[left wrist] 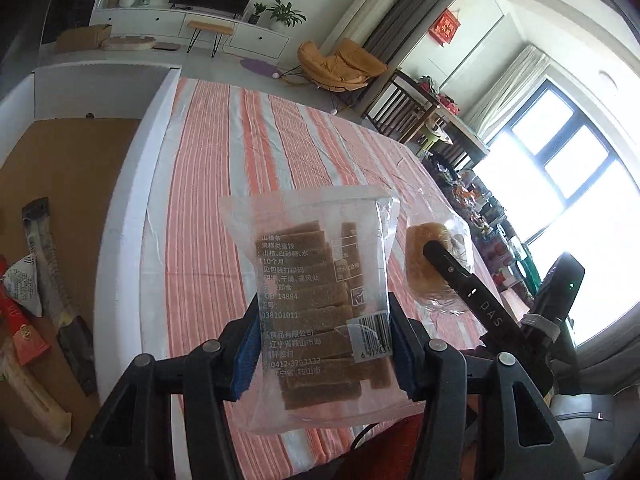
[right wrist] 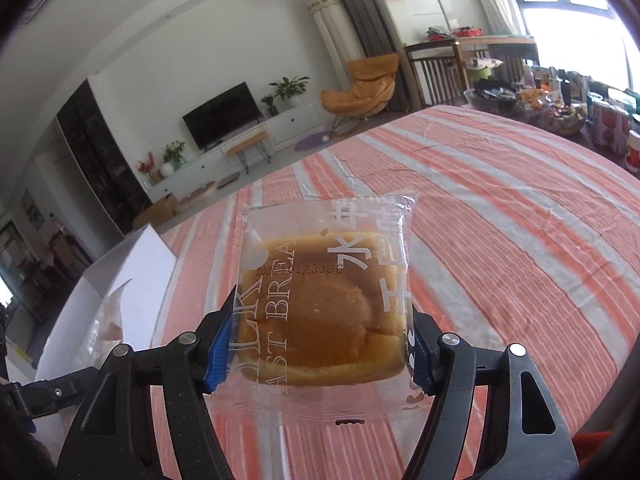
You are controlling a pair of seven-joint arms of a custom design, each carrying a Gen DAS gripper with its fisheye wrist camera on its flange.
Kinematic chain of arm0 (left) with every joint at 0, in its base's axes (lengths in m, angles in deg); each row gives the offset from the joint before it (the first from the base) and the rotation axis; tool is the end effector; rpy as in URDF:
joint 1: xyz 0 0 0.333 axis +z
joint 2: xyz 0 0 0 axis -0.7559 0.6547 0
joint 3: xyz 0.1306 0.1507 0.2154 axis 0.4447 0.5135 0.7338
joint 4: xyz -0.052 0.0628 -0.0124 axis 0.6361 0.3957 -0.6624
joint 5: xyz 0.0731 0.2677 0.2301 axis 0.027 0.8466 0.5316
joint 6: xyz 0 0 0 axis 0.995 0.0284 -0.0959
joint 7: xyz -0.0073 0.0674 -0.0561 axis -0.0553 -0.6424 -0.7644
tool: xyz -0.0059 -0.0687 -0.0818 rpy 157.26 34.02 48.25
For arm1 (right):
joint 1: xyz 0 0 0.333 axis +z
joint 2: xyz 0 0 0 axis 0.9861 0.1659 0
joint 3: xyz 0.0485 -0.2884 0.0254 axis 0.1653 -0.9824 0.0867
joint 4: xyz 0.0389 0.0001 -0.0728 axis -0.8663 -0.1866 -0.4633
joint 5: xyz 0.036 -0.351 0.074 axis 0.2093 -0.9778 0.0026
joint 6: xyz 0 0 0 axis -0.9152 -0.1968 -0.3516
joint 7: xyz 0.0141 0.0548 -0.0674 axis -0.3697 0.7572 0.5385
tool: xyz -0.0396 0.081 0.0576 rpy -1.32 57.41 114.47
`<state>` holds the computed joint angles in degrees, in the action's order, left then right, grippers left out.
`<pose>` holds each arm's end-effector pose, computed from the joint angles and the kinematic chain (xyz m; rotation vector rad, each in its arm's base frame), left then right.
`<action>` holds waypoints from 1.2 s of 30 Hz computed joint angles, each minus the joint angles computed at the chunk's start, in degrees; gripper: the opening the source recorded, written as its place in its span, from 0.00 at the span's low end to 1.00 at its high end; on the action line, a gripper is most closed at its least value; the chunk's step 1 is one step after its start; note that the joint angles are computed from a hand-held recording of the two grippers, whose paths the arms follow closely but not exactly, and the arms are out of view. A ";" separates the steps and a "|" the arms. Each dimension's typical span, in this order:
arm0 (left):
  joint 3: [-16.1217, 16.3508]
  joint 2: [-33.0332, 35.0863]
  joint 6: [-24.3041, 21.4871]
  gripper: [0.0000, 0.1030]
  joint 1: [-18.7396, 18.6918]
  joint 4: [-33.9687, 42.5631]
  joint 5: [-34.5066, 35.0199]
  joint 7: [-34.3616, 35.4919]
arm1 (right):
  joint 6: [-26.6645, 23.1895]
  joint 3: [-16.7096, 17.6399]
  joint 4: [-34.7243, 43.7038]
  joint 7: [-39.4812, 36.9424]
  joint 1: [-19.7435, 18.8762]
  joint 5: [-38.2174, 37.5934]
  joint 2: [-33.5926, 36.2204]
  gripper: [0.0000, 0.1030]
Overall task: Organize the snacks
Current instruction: 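Carry the bread and biscuit bag into the box and open both grippers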
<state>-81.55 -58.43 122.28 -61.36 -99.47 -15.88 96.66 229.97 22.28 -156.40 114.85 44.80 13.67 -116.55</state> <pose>0.4531 -0.1382 0.4883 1.5676 -2.2744 1.2894 0.3841 0.0926 0.4249 -1.0406 1.9532 -0.7287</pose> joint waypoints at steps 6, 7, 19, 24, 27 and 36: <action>3.81 -8.99 10.08 0.53 6.55 -4.20 8.60 -1.91 | -2.56 -12.51 16.58 -10.79 18.92 -7.25 11.91 0.70; 4.18 -8.39 12.76 0.53 7.84 -4.42 11.00 -3.06 | -4.32 -12.23 20.30 -12.80 20.05 -8.22 14.09 0.70; 6.05 0.55 34.37 0.89 12.21 -10.90 31.74 -16.90 | -30.01 -9.78 56.63 -7.95 28.91 -32.19 47.13 0.74; -6.04 -0.09 41.74 0.99 23.63 -13.02 45.40 -28.96 | -28.64 -13.89 50.58 -8.04 30.89 -30.45 40.51 0.74; -6.68 -1.51 41.90 1.00 23.55 -13.32 47.09 -31.83 | -28.36 -16.89 47.41 -5.66 33.55 -32.70 36.92 0.77; -15.78 -3.88 38.72 1.00 35.29 -13.77 58.00 -47.18 | -31.22 -22.89 45.49 -4.28 40.78 -33.73 34.54 0.77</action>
<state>-97.33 -62.32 161.00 -26.07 -113.24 42.12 49.48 198.76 -0.61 -110.91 110.58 85.58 -20.07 -82.01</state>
